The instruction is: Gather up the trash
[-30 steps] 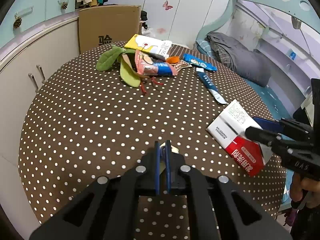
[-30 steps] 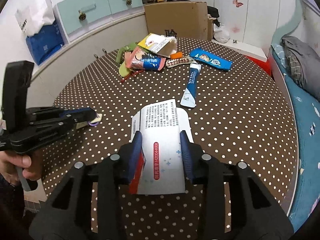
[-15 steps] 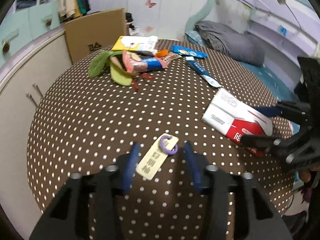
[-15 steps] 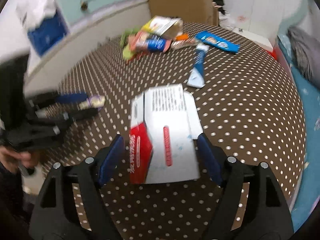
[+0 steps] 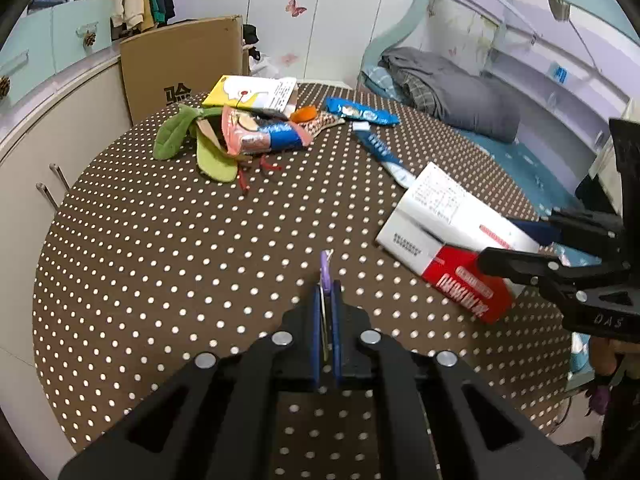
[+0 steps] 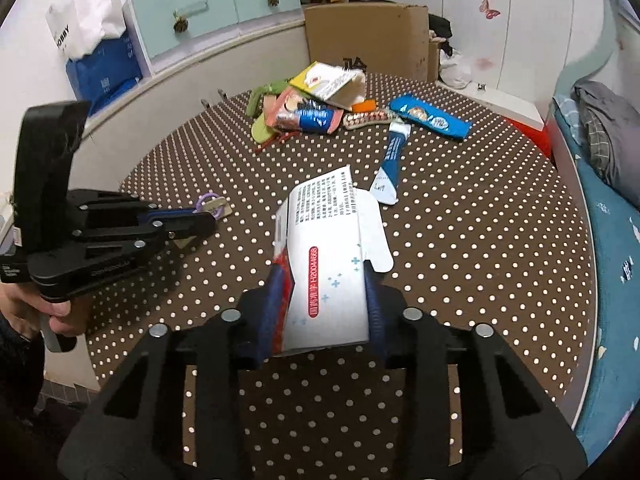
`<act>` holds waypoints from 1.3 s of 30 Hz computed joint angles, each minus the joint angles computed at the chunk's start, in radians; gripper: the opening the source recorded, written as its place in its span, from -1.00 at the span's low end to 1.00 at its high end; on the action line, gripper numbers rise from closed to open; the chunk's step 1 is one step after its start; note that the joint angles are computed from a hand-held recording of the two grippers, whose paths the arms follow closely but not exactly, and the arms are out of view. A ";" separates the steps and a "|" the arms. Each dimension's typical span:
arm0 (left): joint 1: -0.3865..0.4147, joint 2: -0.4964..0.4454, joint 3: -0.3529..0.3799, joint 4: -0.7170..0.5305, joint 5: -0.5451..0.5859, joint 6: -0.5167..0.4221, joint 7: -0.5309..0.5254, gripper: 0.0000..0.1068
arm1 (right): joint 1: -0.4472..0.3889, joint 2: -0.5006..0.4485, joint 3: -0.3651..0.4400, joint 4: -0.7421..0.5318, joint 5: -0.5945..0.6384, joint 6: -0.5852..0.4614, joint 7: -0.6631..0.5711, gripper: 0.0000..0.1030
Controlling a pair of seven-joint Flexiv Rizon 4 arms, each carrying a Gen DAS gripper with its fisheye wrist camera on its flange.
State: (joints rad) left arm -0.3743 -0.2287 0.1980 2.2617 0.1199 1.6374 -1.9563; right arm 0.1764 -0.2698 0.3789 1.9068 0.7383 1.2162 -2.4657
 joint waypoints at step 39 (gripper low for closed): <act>-0.049 -0.052 -0.052 -0.135 -0.202 0.050 0.102 -0.91 | -0.129 0.094 -0.157 -0.141 0.363 -0.226 -0.162 -0.84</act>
State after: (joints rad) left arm -0.4232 -0.2804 0.1456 2.1265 -0.0822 1.6876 -1.8542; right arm 0.0475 -0.1755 0.2220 1.7659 1.1012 0.9901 -2.6280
